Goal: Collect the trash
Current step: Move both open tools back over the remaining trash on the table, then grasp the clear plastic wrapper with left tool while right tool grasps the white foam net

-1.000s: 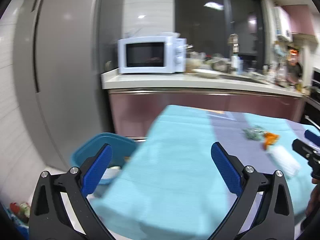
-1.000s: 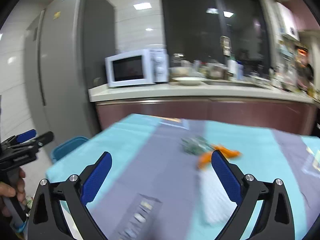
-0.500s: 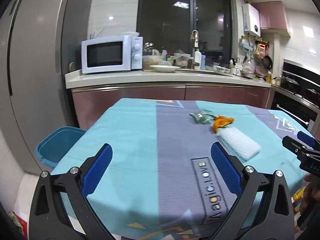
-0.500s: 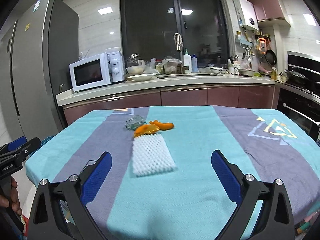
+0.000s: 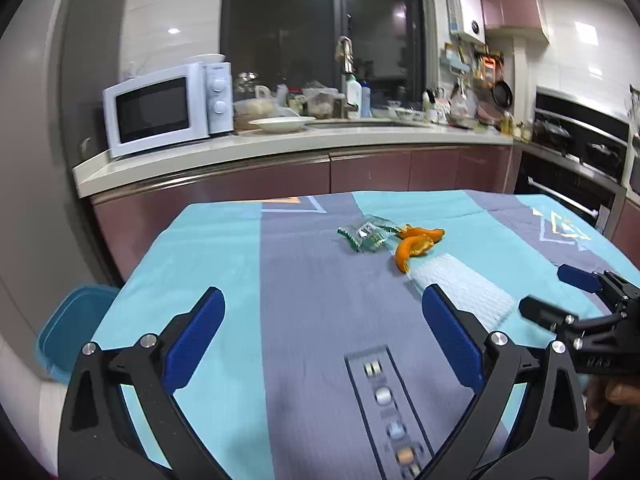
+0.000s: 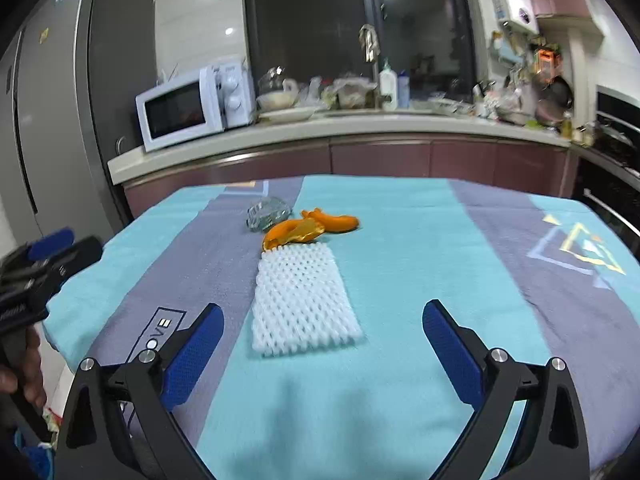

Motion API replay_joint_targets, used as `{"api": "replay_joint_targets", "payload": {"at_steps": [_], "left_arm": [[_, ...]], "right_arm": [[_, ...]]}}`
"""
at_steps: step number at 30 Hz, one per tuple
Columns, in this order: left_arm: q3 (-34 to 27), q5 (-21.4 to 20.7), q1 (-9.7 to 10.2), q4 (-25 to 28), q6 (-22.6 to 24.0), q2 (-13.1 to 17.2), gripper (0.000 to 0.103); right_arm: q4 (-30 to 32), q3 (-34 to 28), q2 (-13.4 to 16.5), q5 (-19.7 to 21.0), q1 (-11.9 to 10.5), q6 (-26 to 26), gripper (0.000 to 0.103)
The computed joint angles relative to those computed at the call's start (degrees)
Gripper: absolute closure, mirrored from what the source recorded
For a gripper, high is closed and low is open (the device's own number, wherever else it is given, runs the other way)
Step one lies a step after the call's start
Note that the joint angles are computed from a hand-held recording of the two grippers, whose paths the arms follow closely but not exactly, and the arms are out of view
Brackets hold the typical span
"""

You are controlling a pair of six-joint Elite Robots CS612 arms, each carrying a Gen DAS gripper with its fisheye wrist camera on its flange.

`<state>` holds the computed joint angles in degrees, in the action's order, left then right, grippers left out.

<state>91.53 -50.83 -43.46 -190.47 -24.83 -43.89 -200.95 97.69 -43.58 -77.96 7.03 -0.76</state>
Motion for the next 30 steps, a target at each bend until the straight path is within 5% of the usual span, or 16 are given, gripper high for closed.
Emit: {"api": "replay_joint_targets", "payload": {"at_steps": [10, 18, 22, 24, 30], "left_arm": [[-15.5, -15.1, 7.14, 18.9, 1.8, 5.9, 0.006], [-27.2, -18.9, 9.17, 28.1, 6.7, 11.9, 0.006], [-31.1, -20.5, 9.44, 29.8, 8.4, 14.1, 0.006], [-33.1, -21.0, 9.67, 30.5, 8.7, 15.2, 0.006], [-37.2, -24.4, 10.58, 31.6, 7.5, 17.4, 0.006]], "right_arm": [[14.5, -7.7, 2.1, 1.6, 0.9, -3.1, 0.007], [20.6, -9.8, 2.4, 0.5, 1.4, -5.3, 0.008], [22.8, -10.1, 2.4, 0.4, 1.4, -5.5, 0.035], [23.2, -10.1, 2.4, 1.4, 1.2, -5.2, 0.038], [23.6, -10.1, 2.5, 4.0, 0.8, -5.8, 0.068]]}}
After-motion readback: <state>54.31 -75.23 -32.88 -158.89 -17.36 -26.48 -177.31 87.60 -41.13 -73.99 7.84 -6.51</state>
